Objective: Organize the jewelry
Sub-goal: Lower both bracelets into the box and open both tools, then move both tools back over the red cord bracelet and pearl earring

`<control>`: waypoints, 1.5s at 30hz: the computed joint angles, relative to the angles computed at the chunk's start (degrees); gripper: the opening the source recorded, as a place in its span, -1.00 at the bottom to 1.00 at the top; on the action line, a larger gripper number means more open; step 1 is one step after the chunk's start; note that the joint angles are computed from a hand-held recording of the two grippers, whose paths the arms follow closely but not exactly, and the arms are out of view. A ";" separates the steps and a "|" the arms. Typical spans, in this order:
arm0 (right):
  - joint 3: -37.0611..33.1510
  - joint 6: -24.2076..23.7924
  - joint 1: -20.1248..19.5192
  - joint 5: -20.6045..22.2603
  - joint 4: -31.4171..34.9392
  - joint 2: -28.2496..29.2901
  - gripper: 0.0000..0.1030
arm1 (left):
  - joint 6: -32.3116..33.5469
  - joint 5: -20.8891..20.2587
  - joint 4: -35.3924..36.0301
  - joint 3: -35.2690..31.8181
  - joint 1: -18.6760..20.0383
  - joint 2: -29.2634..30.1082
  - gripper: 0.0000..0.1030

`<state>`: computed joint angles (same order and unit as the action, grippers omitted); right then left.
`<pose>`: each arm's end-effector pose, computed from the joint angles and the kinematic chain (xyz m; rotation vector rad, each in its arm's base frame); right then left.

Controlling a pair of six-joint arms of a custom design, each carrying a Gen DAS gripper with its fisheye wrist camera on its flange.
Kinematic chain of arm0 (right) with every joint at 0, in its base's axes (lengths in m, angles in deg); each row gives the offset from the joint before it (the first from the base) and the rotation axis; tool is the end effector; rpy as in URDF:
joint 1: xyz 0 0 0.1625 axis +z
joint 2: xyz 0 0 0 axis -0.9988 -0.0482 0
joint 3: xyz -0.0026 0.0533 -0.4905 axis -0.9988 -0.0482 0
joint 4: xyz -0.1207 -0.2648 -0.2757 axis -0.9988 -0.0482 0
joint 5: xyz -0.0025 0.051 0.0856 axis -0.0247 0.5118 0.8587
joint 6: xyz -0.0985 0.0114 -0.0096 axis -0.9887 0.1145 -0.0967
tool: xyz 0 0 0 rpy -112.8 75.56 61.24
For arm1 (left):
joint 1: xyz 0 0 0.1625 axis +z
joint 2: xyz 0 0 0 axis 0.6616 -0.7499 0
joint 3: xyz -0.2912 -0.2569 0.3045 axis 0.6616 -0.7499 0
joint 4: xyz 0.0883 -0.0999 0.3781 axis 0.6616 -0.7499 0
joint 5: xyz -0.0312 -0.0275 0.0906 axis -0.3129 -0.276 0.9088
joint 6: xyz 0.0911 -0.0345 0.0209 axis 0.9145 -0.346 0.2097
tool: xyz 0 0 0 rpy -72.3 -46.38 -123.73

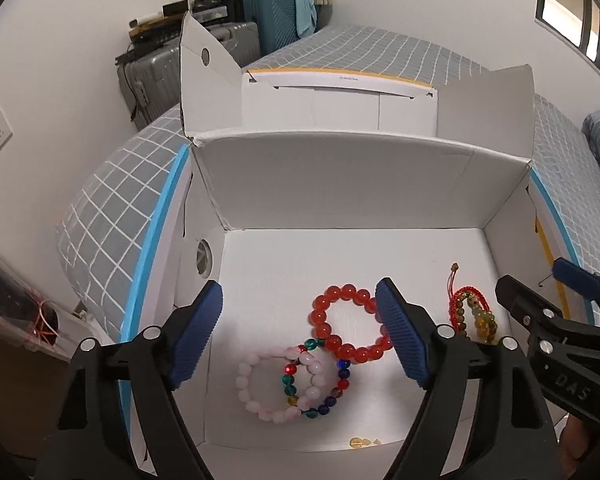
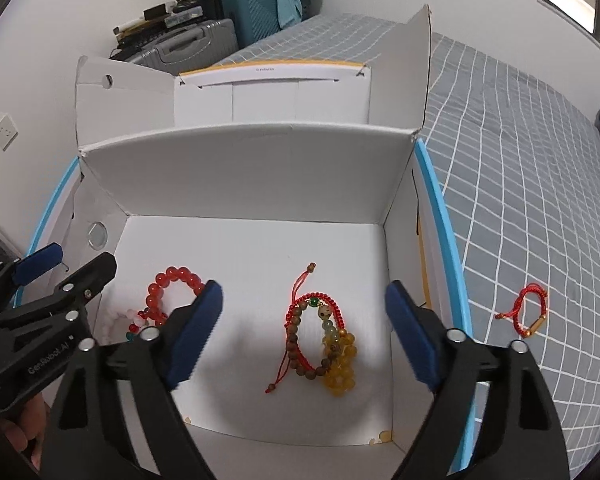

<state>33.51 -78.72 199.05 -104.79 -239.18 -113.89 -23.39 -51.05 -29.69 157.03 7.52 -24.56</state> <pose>0.3732 -0.6894 0.0558 1.1167 -2.3973 0.3784 -0.1992 -0.5734 0.2568 -0.4356 1.9283 -0.9647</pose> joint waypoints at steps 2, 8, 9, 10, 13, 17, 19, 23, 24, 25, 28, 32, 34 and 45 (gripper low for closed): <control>0.46 -0.22 0.09 0.47 -0.88 -0.33 0.75 | 0.47 0.26 -0.76 0.33 -0.15 -0.12 0.64; 1.68 -0.83 0.13 1.27 -2.97 -1.75 0.81 | 2.33 1.53 -4.31 1.23 -1.10 -0.38 0.84; 1.83 -0.87 0.09 1.31 -3.28 -2.03 0.82 | 2.79 1.83 -5.02 1.24 -1.38 -0.26 0.85; 2.07 -1.03 0.01 1.35 -3.79 -2.46 0.82 | 3.09 2.21 -5.47 1.18 -1.62 -0.02 0.86; 2.57 -1.81 -0.30 1.40 -4.83 -3.57 0.82 | 6.21 2.42 -9.14 1.29 -1.89 0.70 0.89; 2.95 -2.06 -1.08 1.19 -6.09 -5.30 0.82 | 9.18 2.67 -11.63 -0.23 -2.25 2.67 0.89; 2.70 -2.16 -1.66 0.95 -6.11 -6.16 0.82 | 11.59 2.95 -14.35 -0.63 -2.50 3.62 0.89; 2.03 -2.07 -3.02 0.43 -5.80 -7.61 0.82 | 16.41 3.34 -18.91 -2.73 -3.09 6.38 0.89; 1.85 -2.02 -3.54 0.24 -5.76 -8.12 0.82 | 18.16 3.43 -20.33 -3.70 -3.26 7.48 0.89; 1.75 -1.99 -4.01 0.17 -5.80 -8.55 0.82 | 19.37 3.42 -21.30 -4.30 -3.36 8.18 0.89; 1.24 -1.92 -5.43 -0.13 -5.41 -9.75 0.82 | 24.49 3.33 -25.55 -6.94 -3.80 11.25 0.89; 0.39 -2.09 -7.26 -0.42 -5.11 -11.06 0.82 | 31.61 2.76 -31.68 -10.34 -4.08 15.46 0.89; -0.13 -2.28 -8.41 -0.70 -4.90 -11.82 0.82 | 36.48 1.49 -35.39 -12.75 -3.98 18.08 0.89; -4.29 -3.15 -14.50 -1.84 -3.44 -14.19 0.82 | 48.46 -3.72 -40.18 -27.98 -2.30 30.82 0.89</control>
